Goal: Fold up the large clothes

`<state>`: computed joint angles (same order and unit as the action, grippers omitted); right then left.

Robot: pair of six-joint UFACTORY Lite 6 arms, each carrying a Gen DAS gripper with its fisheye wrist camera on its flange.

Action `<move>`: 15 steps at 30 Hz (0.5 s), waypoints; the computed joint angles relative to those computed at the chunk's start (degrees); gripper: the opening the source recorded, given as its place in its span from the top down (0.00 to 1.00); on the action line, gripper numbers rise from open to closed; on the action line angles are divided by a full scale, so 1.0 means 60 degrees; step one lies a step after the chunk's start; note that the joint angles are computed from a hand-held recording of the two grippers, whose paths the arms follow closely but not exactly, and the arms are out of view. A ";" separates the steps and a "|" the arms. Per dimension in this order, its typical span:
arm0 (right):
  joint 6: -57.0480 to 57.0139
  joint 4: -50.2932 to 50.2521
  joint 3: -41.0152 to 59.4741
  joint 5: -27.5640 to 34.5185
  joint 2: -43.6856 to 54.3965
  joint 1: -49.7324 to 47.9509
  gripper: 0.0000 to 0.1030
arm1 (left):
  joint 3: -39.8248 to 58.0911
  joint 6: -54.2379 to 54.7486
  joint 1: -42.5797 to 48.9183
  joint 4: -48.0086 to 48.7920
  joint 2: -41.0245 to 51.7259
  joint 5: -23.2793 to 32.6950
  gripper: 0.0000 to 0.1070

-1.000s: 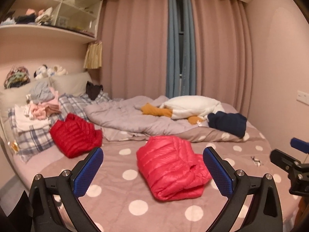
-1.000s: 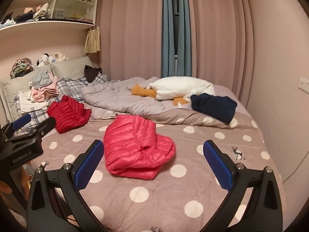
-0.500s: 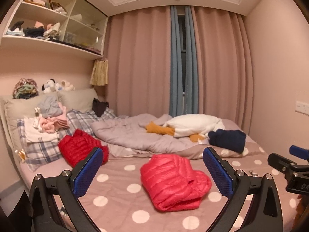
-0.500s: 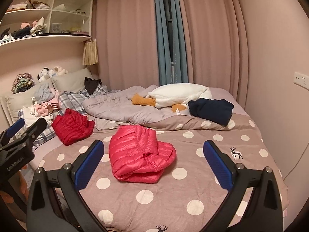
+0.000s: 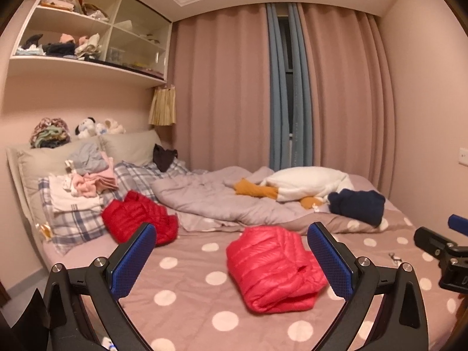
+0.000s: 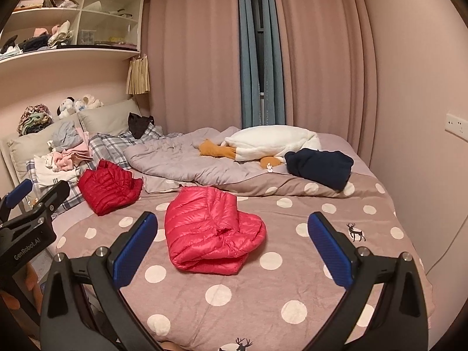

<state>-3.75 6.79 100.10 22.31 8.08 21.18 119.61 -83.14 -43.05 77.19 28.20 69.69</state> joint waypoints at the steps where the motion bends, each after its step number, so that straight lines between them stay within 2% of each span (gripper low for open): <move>1: 0.0123 -0.0122 0.0022 0.0025 0.0017 0.0032 0.00 | -0.0035 0.0092 0.0055 -0.0150 -0.0054 -0.0238 0.05; 4: 0.0258 -0.0293 0.0151 0.0085 0.0142 0.0046 0.00 | 0.0220 0.0581 0.0217 -0.0705 0.0061 -0.0733 0.05; 15: 0.0723 -0.0928 0.0203 0.0144 0.0325 0.0043 0.00 | 0.0208 0.0596 0.0233 -0.0777 0.0249 -0.1132 0.05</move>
<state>0.59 1.22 101.32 23.17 10.03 21.44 120.85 -79.57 -41.65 72.53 29.69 62.89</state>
